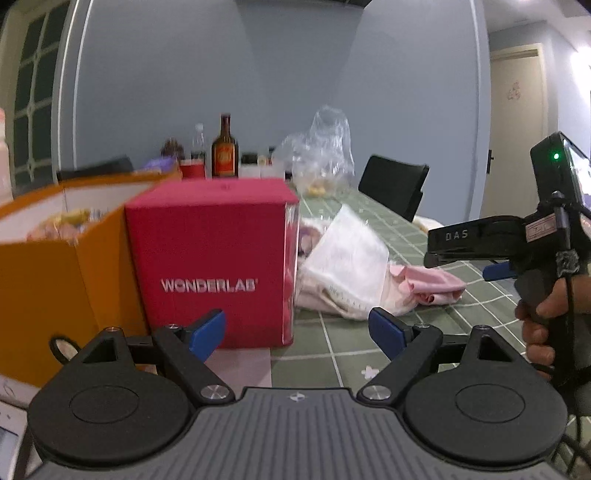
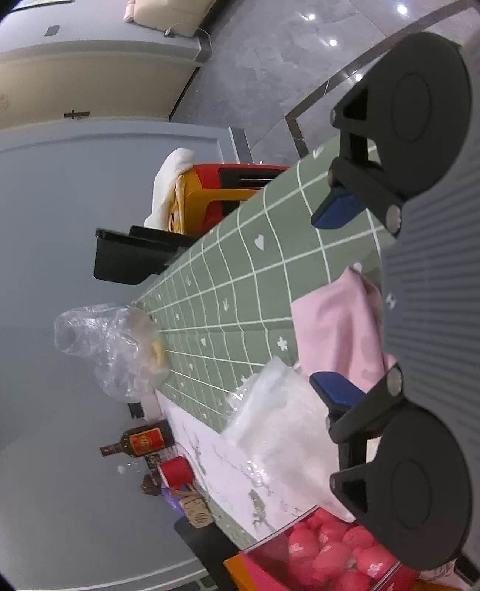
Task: Organize soft objects
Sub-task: 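Grasp the pink cloth with the right gripper, then grasp the white mesh bag with the left gripper while the right holds the pink cloth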
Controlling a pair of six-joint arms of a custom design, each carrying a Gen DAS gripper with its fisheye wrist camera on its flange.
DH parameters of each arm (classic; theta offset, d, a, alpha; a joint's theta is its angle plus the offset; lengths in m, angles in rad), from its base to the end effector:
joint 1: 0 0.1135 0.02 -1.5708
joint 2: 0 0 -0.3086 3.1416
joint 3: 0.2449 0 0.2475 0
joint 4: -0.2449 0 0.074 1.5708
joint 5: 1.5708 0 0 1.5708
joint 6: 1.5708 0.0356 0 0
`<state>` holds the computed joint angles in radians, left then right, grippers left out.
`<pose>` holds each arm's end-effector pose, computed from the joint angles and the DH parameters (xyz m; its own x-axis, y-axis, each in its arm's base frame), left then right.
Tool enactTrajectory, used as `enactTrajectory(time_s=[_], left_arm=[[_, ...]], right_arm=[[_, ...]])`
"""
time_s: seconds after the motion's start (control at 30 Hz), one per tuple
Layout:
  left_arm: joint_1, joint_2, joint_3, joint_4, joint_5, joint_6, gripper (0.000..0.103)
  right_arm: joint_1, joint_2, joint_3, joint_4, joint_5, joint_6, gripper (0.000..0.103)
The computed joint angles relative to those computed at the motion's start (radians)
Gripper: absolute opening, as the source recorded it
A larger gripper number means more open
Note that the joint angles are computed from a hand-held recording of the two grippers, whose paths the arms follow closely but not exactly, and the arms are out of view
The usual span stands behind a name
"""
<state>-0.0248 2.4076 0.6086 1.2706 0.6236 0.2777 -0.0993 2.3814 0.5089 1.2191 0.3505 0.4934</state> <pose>0.3415 -0.0293 0.0209 -0.3409 0.2311 -0.9112 0.6424 0.7650 -0.0464 0.3121 -0.0434 0.0137 -0.3601 0.4829 -0.7982 0.6074 0.7708 0.1922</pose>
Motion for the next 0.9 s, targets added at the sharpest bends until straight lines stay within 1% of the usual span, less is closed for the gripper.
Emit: enactTrajectory(time_s=[0.07, 0.13, 0.23, 0.27, 0.37, 0.43, 0.47, 0.5, 0.53, 0.6, 0.63, 0.67, 0.73, 0.8, 0.83, 0.9], left_arm=[[-0.002, -0.011, 0.016, -0.062, -0.011, 0.009, 0.102], [-0.003, -0.013, 0.014, -0.069, -0.025, 0.01, 0.102], [-0.003, -0.017, 0.012, -0.078, -0.033, 0.008, 0.102], [-0.003, -0.02, 0.015, -0.09, -0.036, 0.009, 0.102], [0.0, -0.026, 0.022, -0.116, -0.04, 0.008, 0.102], [0.002, -0.031, 0.022, -0.127, -0.041, 0.009, 0.102], [0.003, -0.032, 0.017, -0.12, -0.043, 0.01, 0.102], [0.002, -0.032, 0.013, -0.111, -0.044, 0.01, 0.102], [0.004, -0.031, 0.008, -0.103, -0.038, 0.013, 0.102], [0.004, -0.032, 0.004, -0.097, -0.029, 0.019, 0.102], [0.004, -0.032, 0.002, -0.093, -0.028, 0.024, 0.102], [0.001, -0.03, -0.005, -0.078, -0.04, 0.028, 0.102], [-0.018, -0.024, -0.018, -0.037, -0.089, 0.036, 0.102], [-0.032, -0.021, -0.035, -0.003, -0.094, 0.06, 0.102], [-0.033, -0.015, -0.046, 0.027, -0.085, 0.066, 0.101], [-0.037, 0.017, -0.087, 0.163, -0.082, 0.042, 0.1]], right_arm=[[0.005, -0.002, 0.041, -0.081, 0.008, -0.004, 0.083], [0.006, -0.002, 0.063, -0.12, 0.01, -0.002, 0.083], [0.005, 0.001, 0.072, -0.113, -0.002, -0.022, 0.085], [0.003, 0.008, 0.081, -0.106, -0.013, -0.043, 0.088], [-0.002, 0.018, 0.131, -0.177, -0.029, -0.073, 0.089], [0.007, 0.032, 0.162, -0.221, 0.003, -0.094, 0.087], [0.019, 0.041, 0.166, -0.212, 0.031, -0.11, 0.087], [0.021, 0.043, 0.166, -0.206, 0.035, -0.113, 0.086], [0.017, 0.042, 0.159, -0.196, 0.016, -0.104, 0.083], [0.017, 0.039, 0.146, -0.175, 0.008, -0.114, 0.062], [0.018, 0.037, 0.141, -0.167, 0.0, -0.124, 0.058], [0.023, 0.035, 0.136, -0.16, -0.003, -0.134, 0.051], [0.037, 0.031, 0.133, -0.161, 0.011, -0.159, 0.044], [0.04, 0.025, 0.121, -0.153, -0.001, -0.16, 0.028], [0.042, 0.022, 0.115, -0.151, 0.002, -0.155, 0.024], [0.041, 0.02, 0.107, -0.145, 0.02, -0.147, 0.01]])
